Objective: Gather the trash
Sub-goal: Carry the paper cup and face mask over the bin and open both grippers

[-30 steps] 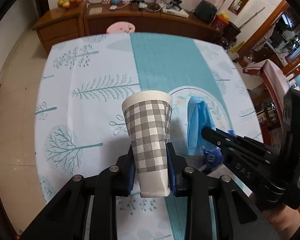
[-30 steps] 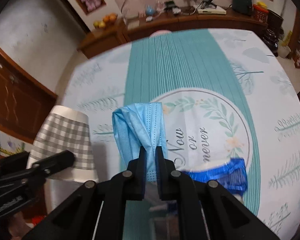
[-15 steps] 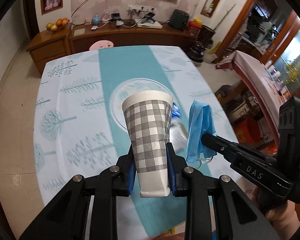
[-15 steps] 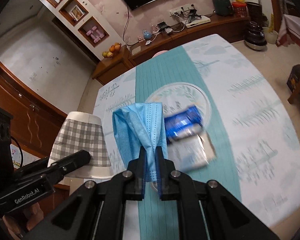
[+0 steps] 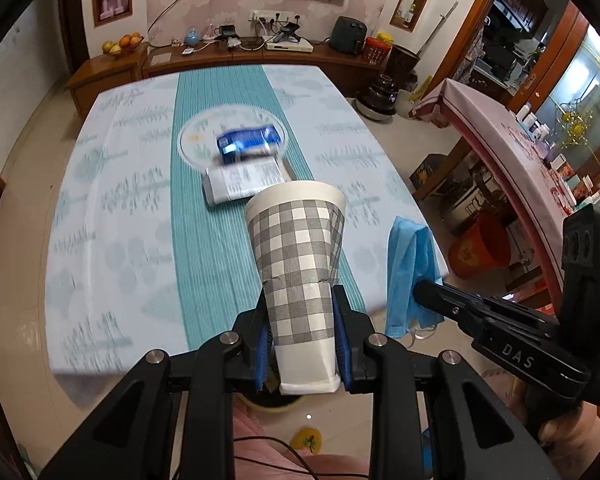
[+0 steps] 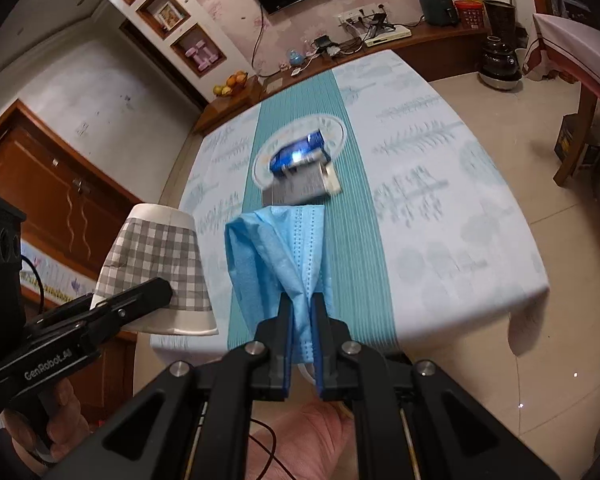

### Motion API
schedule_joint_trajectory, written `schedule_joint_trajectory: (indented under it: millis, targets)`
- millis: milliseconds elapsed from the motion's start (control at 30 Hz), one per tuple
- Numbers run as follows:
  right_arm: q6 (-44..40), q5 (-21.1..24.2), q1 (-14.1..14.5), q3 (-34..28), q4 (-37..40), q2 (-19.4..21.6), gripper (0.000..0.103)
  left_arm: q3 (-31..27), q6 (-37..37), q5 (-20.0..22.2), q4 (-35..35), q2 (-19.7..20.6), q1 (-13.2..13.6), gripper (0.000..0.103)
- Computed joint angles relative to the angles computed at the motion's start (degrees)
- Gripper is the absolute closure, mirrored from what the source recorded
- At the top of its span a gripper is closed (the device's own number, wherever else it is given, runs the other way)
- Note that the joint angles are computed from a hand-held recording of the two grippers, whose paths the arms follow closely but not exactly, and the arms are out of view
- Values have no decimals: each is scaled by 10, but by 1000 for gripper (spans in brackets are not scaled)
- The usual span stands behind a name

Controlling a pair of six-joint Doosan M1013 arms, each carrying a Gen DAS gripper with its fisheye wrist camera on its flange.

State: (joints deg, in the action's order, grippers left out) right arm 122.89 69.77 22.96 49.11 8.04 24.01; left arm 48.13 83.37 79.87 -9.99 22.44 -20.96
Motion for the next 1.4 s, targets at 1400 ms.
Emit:
schedule_joint_trajectory:
  millis: [1400]
  targets:
    - [149, -193, 38, 408, 48, -52, 95, 394, -27, -190, 34, -44, -34, 77]
